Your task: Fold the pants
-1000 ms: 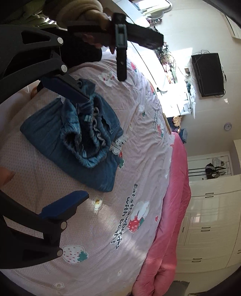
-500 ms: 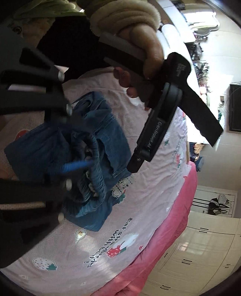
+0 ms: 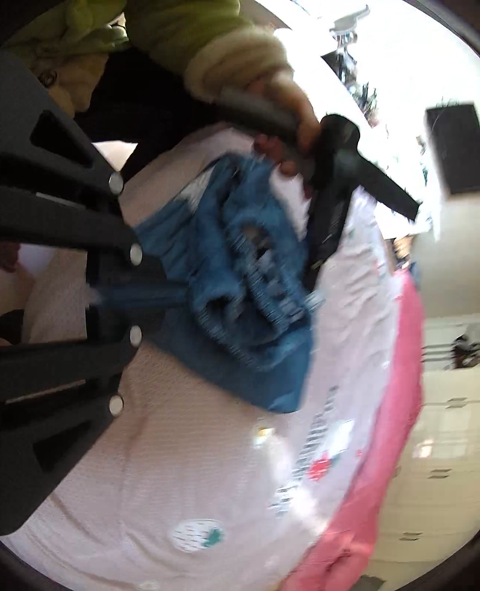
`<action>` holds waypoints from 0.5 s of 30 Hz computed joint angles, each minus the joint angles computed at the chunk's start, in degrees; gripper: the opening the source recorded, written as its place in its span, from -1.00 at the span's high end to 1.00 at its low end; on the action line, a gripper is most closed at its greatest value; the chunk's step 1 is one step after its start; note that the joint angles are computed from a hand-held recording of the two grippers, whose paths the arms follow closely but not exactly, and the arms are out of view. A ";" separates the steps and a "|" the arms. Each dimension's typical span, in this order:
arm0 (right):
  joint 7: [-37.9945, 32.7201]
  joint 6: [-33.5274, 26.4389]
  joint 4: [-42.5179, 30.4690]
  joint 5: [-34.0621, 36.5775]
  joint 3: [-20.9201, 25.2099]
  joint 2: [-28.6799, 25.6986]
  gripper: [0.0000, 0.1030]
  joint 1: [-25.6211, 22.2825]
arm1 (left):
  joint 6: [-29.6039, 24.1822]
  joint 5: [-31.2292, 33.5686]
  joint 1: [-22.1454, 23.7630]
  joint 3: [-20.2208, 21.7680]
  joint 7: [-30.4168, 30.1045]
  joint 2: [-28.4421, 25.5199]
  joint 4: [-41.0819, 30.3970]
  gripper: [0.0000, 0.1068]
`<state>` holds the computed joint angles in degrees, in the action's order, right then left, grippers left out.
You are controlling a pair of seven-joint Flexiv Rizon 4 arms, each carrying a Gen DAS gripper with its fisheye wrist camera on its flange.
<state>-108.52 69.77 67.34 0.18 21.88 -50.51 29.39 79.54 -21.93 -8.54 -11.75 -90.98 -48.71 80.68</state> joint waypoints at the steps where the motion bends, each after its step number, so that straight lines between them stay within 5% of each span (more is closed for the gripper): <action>1: -2.31 0.47 -0.39 0.06 1.84 -0.11 -0.12 -0.33 | 0.43 -0.46 1.17 -1.77 1.06 -0.01 0.40 0.04; 4: -9.23 0.24 -2.42 -1.03 4.70 -1.35 -0.16 1.02 | 1.28 -1.23 2.74 -3.98 3.28 0.13 1.30 -0.01; 10: -15.98 -4.39 -9.19 -7.09 -0.64 -5.49 -0.08 8.78 | -0.59 -0.59 2.06 -2.20 5.13 1.04 1.88 -0.04; 15: -18.40 -11.05 -15.68 -9.43 -4.59 -9.30 0.78 12.23 | -1.99 -0.51 1.41 -1.46 5.98 0.50 0.99 -0.04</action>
<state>-126.92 58.72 51.66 -9.26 17.29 -59.81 41.63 77.54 -22.44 -7.13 -13.20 -85.00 -48.20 81.67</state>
